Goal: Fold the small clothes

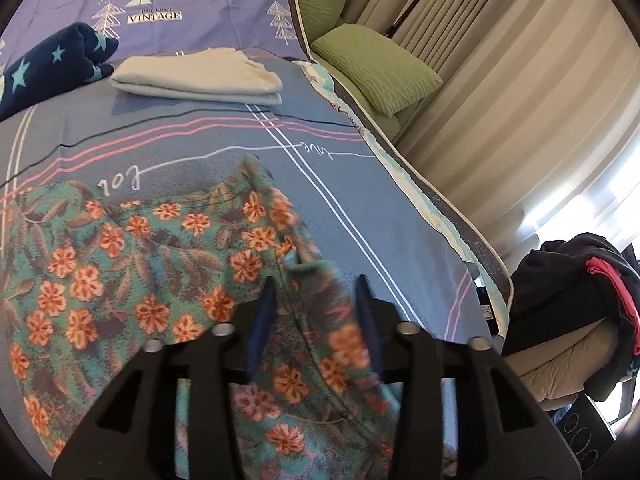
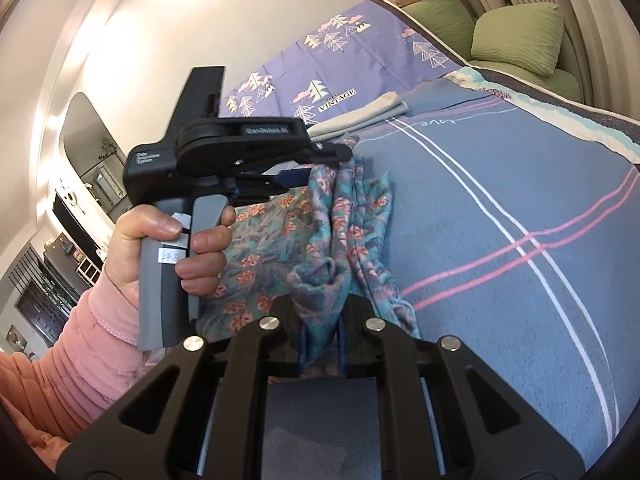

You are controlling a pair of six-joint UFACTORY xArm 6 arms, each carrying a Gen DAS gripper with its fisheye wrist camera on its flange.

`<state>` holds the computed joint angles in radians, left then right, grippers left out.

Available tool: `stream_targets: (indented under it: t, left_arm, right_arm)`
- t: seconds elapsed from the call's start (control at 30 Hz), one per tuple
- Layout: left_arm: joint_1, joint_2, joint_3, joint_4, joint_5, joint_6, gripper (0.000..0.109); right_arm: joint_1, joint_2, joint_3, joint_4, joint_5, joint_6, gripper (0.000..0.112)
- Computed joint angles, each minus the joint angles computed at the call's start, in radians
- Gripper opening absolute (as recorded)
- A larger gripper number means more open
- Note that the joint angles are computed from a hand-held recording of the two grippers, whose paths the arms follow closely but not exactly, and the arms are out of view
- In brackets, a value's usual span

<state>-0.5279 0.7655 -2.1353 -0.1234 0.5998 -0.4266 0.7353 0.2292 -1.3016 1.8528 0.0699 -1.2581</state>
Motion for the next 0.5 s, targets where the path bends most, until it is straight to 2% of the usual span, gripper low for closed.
stream_targets:
  t: [0.07,0.1,0.13,0.23,0.3,0.4,0.5]
  left_arm:
    - [-0.004,-0.038,0.055,0.032,-0.029,0.0,0.048]
    - [-0.007,-0.059,0.084,0.053,-0.043,-0.001,0.056]
    - [-0.011,-0.096,0.138,0.109,-0.07,-0.024,0.068]
    - [-0.02,-0.192,0.277,0.346,-0.131,-0.162,0.08]
    - [-0.023,-0.241,0.337,0.472,-0.119,-0.245,0.093]
    - [-0.026,-0.327,0.455,0.635,-0.118,-0.37,0.096]
    - [-0.028,-0.406,0.563,0.707,-0.108,-0.426,0.097]
  right_arm:
    - [-0.005,0.003,0.003,-0.017,0.01,0.023,0.011]
    - [-0.007,0.003,0.006,-0.026,0.013,0.033,0.011]
    - [-0.009,0.002,0.011,-0.043,0.02,0.055,0.012]
    - [-0.017,0.001,0.021,-0.08,0.032,0.102,0.013]
    - [-0.02,0.0,0.028,-0.097,0.034,0.124,0.013]
    - [-0.024,-0.005,0.041,-0.111,0.045,0.157,0.013]
    - [-0.029,-0.009,0.046,-0.11,0.053,0.173,0.013]
